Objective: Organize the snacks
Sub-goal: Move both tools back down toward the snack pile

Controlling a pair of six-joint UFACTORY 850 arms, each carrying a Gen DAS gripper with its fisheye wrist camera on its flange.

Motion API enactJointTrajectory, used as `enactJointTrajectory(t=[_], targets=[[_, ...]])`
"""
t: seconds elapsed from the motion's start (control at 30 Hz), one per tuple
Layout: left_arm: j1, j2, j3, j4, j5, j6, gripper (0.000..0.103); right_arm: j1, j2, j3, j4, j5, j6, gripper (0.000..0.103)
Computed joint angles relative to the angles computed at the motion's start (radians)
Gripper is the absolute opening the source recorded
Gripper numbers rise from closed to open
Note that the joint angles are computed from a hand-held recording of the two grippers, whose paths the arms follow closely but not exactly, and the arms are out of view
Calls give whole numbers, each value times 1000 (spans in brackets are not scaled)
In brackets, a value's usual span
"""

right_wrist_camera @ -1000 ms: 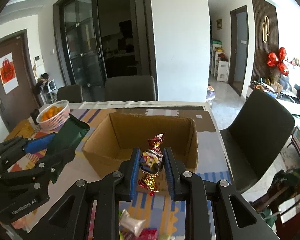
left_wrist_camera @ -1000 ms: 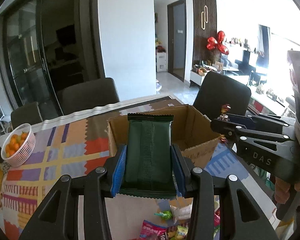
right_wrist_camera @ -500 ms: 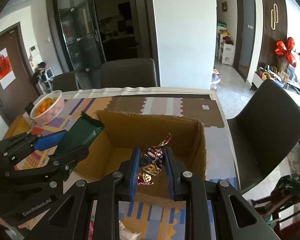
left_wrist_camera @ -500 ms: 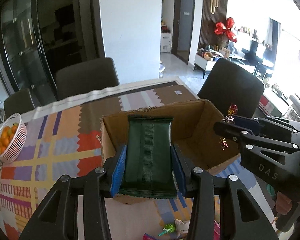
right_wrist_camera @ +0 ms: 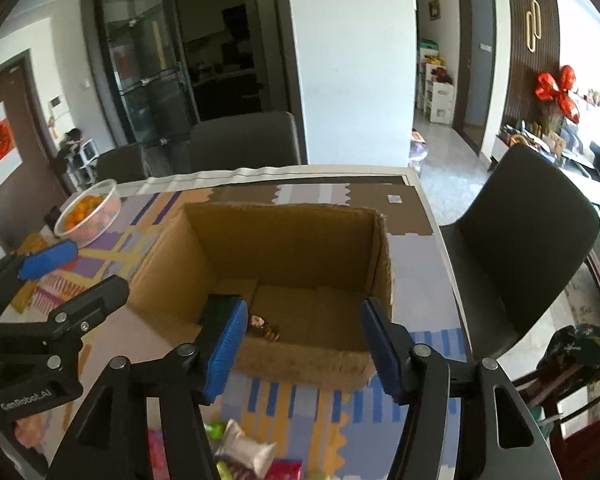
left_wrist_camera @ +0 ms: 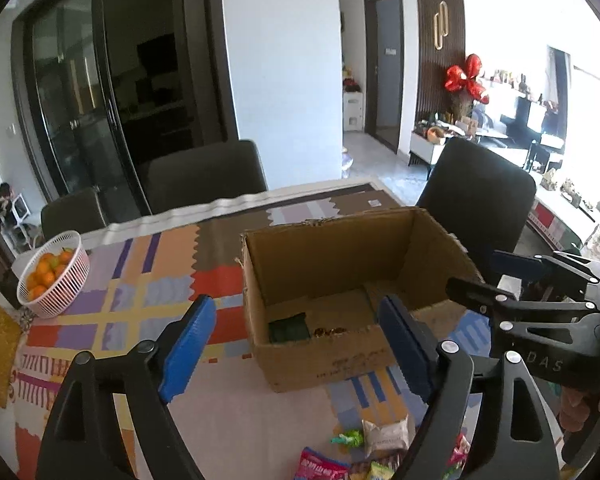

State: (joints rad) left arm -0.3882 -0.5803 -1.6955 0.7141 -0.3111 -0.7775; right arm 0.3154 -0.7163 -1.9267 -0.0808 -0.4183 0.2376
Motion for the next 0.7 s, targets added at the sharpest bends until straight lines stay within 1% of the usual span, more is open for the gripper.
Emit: enactJointTrajectory(t=[0.1, 0.23, 0.27, 0.4, 0.47, 0.5, 0.57, 0.7], targets=[[-7, 57, 84, 156, 29, -147, 86, 9, 60, 89, -2, 43, -7, 60], [-13, 112, 159, 270, 48, -265, 87, 27, 122, 176, -45, 85, 28, 64], [-15, 125, 177, 275, 49, -274, 87, 30, 130, 188, -41, 90, 24, 65], [-11, 160, 230, 188, 72, -189, 88, 44, 159, 227, -41, 96, 21, 65], [-14, 177, 260, 202, 68, -195, 88, 48, 164, 234, -43, 87, 24, 65], [-16, 185, 275, 204, 66, -189, 88, 54, 166, 240, -70, 80, 51, 65], [-16, 196, 296, 179, 54, -151, 88, 65, 166, 247, -134, 46, 106, 65], [-14, 205, 330, 79, 38, -26, 88, 76, 137, 218, -54, -59, 2, 65]])
